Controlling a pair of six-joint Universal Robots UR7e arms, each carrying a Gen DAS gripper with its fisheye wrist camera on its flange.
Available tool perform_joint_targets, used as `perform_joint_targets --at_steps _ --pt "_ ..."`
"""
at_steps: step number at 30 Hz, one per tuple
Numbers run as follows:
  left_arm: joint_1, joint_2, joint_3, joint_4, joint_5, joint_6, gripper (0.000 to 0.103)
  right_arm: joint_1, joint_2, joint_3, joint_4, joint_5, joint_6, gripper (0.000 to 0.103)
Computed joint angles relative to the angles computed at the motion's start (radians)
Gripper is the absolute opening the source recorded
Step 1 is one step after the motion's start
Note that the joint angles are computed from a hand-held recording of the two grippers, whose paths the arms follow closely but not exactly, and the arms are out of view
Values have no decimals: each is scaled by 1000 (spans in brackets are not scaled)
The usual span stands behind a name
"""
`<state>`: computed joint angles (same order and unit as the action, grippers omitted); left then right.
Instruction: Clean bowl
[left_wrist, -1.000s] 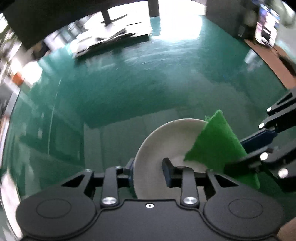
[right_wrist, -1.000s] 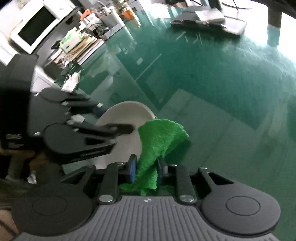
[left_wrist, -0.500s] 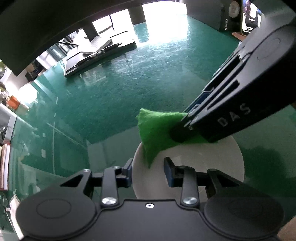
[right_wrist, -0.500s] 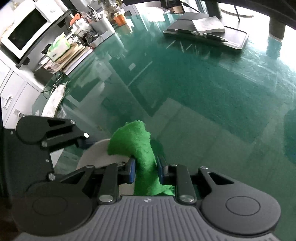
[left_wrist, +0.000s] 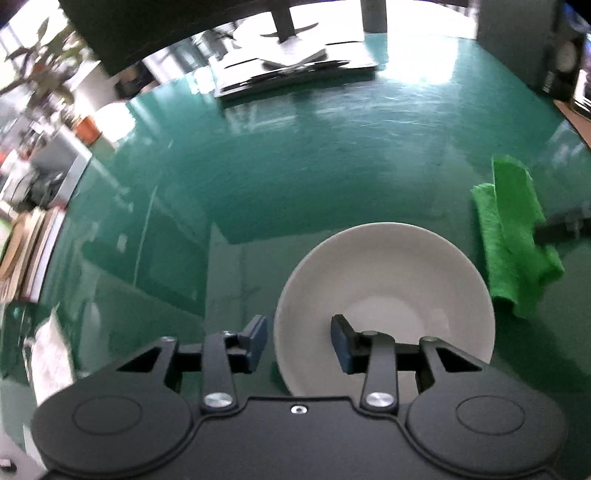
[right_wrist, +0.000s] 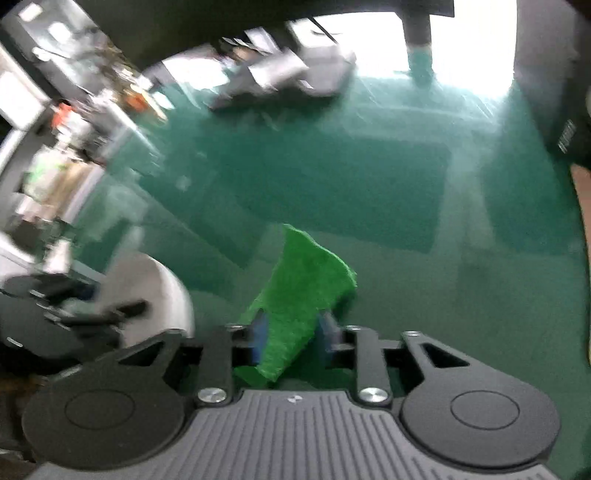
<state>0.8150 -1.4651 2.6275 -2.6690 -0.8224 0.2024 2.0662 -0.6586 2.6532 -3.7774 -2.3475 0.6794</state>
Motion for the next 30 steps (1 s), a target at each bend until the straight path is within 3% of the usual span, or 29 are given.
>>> perform_joint_targets --at_steps 2,5,8,10,14,23,30 --pt "-19 -57 6 33 0 -37 80 28 3 -7 49 -34 64 85" --pt "-62 -171 3 154 -10 -135 102 100 -52 -13 200 -93 240 99" --pt "-97 -216 -51 355 -26 -298 102 153 -114 -15 329 -104 383 102" --pt "-102 -243 -74 410 -76 -369 102 203 -141 -23 407 -122 439 102" --pt "-129 -262 -83 479 -103 -415 102 256 -201 -59 648 -159 545 103" --pt "-217 -357 -37 582 -117 -464 102 310 -233 -96 777 -152 626 103" --pt "-226 -394 -35 641 -127 -500 102 325 -227 -126 829 -128 610 103"
